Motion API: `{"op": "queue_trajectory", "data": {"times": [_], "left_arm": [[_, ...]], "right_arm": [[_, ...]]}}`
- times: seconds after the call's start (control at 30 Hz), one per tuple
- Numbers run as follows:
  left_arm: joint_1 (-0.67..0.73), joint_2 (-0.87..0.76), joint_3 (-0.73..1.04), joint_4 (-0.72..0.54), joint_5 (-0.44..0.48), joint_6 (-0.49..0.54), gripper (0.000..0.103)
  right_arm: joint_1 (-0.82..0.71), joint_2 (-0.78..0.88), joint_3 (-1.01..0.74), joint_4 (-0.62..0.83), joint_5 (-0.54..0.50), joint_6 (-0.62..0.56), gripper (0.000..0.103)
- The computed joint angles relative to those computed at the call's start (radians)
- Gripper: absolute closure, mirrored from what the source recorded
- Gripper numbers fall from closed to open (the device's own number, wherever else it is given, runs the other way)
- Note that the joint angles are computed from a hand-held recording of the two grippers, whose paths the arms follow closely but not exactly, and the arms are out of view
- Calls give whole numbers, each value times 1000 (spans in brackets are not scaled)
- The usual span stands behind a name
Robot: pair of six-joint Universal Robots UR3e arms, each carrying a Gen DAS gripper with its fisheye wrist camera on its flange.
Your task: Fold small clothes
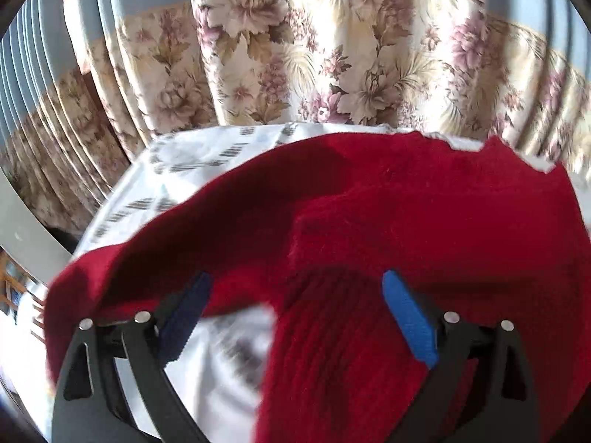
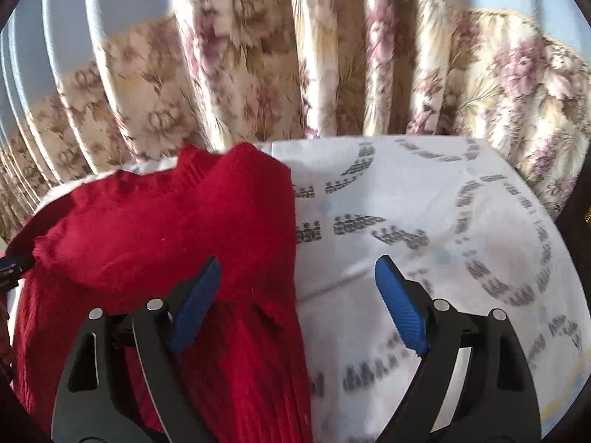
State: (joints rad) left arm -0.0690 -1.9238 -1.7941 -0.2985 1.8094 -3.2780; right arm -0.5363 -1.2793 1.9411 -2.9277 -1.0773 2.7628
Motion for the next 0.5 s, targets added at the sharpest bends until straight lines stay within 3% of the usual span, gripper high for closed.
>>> {"op": "queue_trajectory", "data": {"times": [0.1, 0.27, 0.37, 0.5], "left_arm": [[10, 137, -189, 75, 15, 15, 9], [80, 424, -541, 183, 27, 29, 9], [135, 583, -698, 197, 40, 65, 9], [255, 781, -858, 170, -21, 111, 9]], "right_arm": [[-126, -166, 162, 74, 132, -74, 13], [-385, -542, 403, 424, 315, -376, 9], [-500, -713, 456, 658, 354, -538, 9], [-603, -841, 476, 896, 383, -683, 9]]}}
